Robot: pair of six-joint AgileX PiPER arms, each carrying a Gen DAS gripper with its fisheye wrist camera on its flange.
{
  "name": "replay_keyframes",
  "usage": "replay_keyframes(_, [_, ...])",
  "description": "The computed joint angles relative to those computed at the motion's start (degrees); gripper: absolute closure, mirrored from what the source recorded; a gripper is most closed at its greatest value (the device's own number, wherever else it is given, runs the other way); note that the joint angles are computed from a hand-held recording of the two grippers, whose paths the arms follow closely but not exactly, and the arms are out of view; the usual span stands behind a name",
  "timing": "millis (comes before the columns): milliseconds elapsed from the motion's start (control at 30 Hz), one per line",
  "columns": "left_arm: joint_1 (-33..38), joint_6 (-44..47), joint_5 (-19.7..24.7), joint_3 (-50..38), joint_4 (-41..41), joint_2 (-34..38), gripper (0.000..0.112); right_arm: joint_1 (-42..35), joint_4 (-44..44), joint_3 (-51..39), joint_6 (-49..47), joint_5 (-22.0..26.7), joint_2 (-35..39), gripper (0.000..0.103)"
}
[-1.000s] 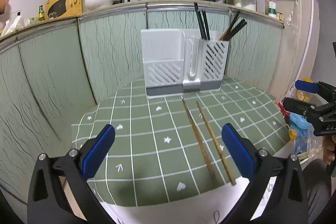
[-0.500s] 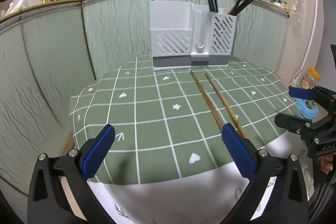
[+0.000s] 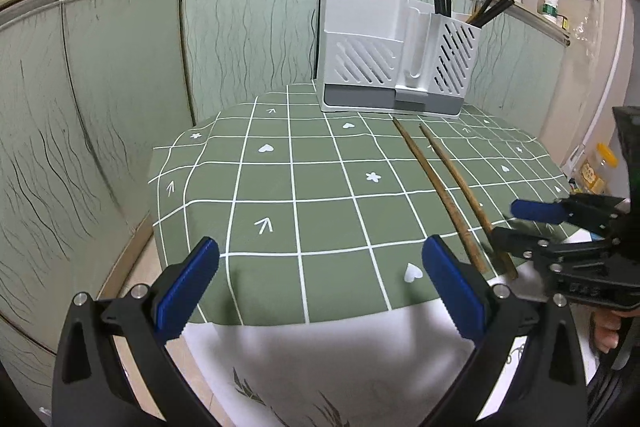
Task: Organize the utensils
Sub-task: 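Lower the right tool and close it on one bamboo chopstick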
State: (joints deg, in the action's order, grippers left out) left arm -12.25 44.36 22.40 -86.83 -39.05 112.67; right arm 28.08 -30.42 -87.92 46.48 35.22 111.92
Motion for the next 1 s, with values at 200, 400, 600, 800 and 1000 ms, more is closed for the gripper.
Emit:
replay_keyframes(200, [0.21, 0.95, 0.01, 0.2, -0.84, -0.06, 0.014, -0.6, -0.35, -0.88, 2.45, 0.55, 1.02, 0.074])
replay_keyframes(400, [0.25, -1.17, 0.2, -0.47, 0.45, 0.3, 0.014, -1.65, -0.96, 0.54, 4.53, -0.55, 0.38, 0.082])
replay_keyframes(600, [0.22, -2.78, 0.63, -1.05, 2.09, 0.65, 0.014, -2.04, -2.5, 1.41, 5.84, -1.45, 0.23, 0.09])
replay_keyframes(800, [-0.43, -3.57, 0.57, -0.91, 3.8, 0.56, 0.014, -2.51, -2.14, 2.04, 6.02, -2.27, -0.32, 0.097])
replay_keyframes(1000, [-1.68, -3.44, 0.94, -0.81, 4.25, 0.27, 0.014, -3.36, -2.56, 4.28, 6.14, -3.79, -2.1, 0.097])
